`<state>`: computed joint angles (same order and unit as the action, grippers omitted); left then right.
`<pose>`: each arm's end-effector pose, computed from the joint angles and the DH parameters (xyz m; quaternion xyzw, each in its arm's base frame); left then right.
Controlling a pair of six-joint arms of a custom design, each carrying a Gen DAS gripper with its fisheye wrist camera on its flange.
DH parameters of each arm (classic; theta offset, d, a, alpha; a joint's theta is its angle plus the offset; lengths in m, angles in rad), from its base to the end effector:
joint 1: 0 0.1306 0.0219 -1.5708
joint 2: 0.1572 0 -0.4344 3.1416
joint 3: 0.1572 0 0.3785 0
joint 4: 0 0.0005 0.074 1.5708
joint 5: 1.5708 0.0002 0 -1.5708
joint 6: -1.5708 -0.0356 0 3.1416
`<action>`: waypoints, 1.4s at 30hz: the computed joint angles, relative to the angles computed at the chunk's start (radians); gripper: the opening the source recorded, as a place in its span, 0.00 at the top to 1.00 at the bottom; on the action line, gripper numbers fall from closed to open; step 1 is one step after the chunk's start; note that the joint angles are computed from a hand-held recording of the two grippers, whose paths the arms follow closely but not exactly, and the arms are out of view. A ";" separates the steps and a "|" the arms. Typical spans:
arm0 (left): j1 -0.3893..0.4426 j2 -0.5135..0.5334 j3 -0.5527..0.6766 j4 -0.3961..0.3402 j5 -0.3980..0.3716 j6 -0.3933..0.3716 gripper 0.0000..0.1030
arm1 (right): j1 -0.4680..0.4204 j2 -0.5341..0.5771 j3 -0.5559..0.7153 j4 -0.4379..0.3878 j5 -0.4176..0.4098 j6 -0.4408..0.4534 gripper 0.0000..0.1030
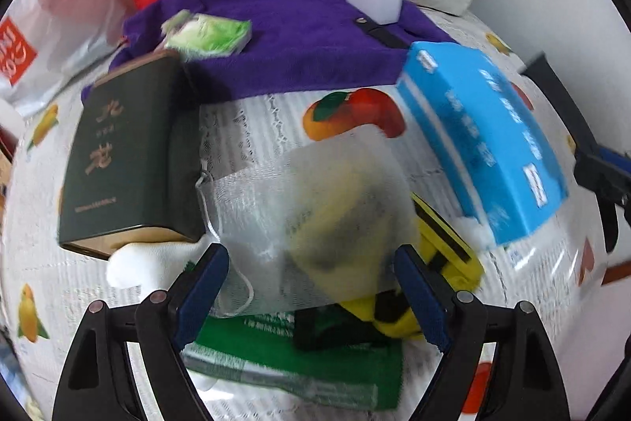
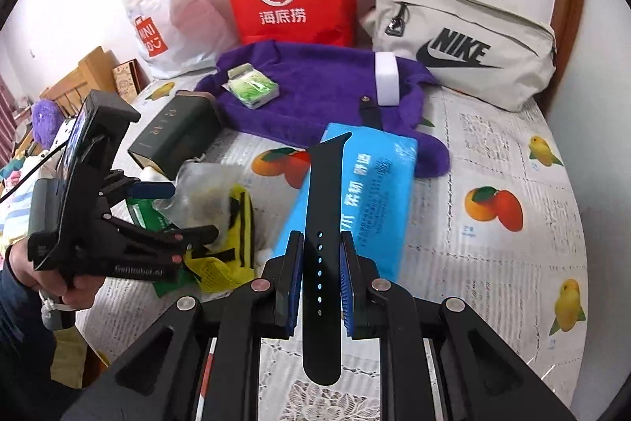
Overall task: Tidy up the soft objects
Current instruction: 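Grasp the white mesh bag with the left tool while the right tool lifts the black strap, then carry the mesh bag with the left tool while the right tool carries the strap onto the purple towel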
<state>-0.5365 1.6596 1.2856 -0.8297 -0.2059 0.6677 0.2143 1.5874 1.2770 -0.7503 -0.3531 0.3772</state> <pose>0.4495 -0.2594 0.3120 -0.0828 0.9747 -0.0196 0.2069 0.4955 0.1199 0.3490 -0.3200 0.8983 0.1492 0.2614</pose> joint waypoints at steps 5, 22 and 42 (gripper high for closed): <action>0.022 -0.025 -0.033 0.058 0.063 -0.022 0.71 | -0.004 0.013 0.006 0.000 -0.002 -0.009 0.83; 0.022 -0.163 -0.075 0.110 0.044 -0.020 0.90 | 0.004 -0.011 -0.006 0.013 -0.044 -0.007 0.83; 0.094 -0.182 -0.006 0.105 -0.008 -0.074 0.90 | 0.046 0.060 0.135 0.028 -0.051 -0.014 0.83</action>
<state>-0.4429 1.4777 1.2792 -0.7246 -0.2141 0.5938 0.2608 1.6472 1.4124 -0.7223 -0.4039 0.3631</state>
